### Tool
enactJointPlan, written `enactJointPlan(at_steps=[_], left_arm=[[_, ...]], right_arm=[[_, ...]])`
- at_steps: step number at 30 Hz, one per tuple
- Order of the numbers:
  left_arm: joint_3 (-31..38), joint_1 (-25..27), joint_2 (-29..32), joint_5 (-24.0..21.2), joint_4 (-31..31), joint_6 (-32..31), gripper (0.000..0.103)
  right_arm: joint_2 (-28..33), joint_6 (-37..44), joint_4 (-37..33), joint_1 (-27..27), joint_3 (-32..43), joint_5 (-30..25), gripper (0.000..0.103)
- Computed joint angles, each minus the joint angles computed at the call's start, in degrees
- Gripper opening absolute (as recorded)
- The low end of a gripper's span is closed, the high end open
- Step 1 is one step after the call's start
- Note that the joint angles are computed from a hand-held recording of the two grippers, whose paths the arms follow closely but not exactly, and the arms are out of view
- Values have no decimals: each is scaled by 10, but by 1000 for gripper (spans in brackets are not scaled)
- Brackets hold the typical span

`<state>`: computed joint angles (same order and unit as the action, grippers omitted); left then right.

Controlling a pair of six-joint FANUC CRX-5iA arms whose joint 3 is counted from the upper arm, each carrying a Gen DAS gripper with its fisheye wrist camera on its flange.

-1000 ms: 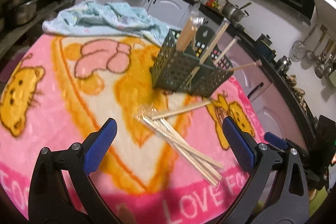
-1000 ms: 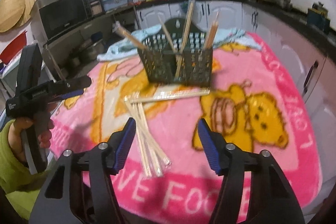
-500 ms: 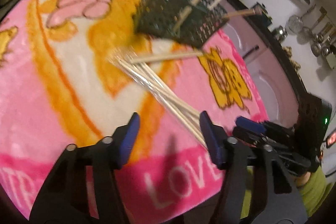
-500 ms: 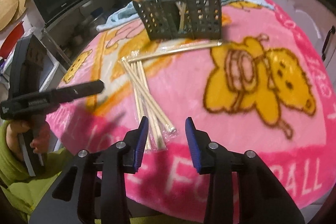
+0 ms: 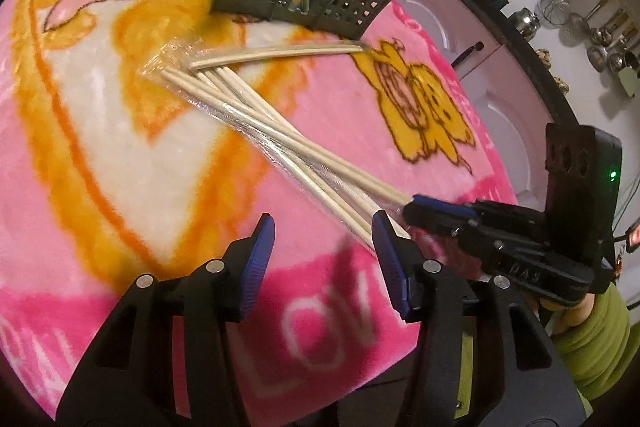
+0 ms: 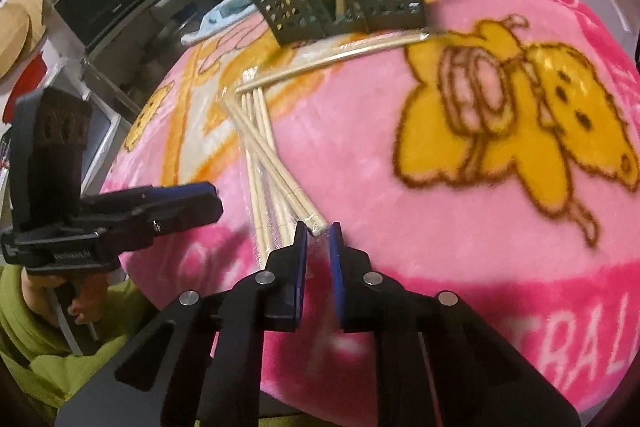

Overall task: Organize utensils
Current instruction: 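Close the right gripper on a wrapped chopstick while the left gripper grasps another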

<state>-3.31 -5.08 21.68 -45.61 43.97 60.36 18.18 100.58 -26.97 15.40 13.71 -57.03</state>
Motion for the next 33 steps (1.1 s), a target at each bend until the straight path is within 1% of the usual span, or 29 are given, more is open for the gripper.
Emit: enactJointPlan(at_steps=[6,12,17,23,25,26,27,29,33], left_arm=[[12,-8,9,-14,-1,-2,33],[31,-12,23,-30,-19,19,33],[44,-15,29,-33,-33,38,32],[73,-18,42,-45,-62,84,33],[85,-21,45,-50,-82,100,33],[89,-22,45,-51,-91,105,31],[96,-24,45,-52,-108,115,27],[104,-23,47,-55,-123,126,22],[97,-14,50,-62,-97,112,17]], right_arm=[[-11,-18,17,-5,-11,27,9],[-24,-24,34,-3,-25,55,7],[-34,-23,40,0,-30,73,7],[-50,-20,51,8,-45,106,6],[-57,-21,56,11,-52,120,6],[-60,-22,58,12,-55,126,6],[-64,-20,58,12,-58,132,6],[-68,-17,59,13,-61,139,6],[-75,-12,60,15,-67,149,5]])
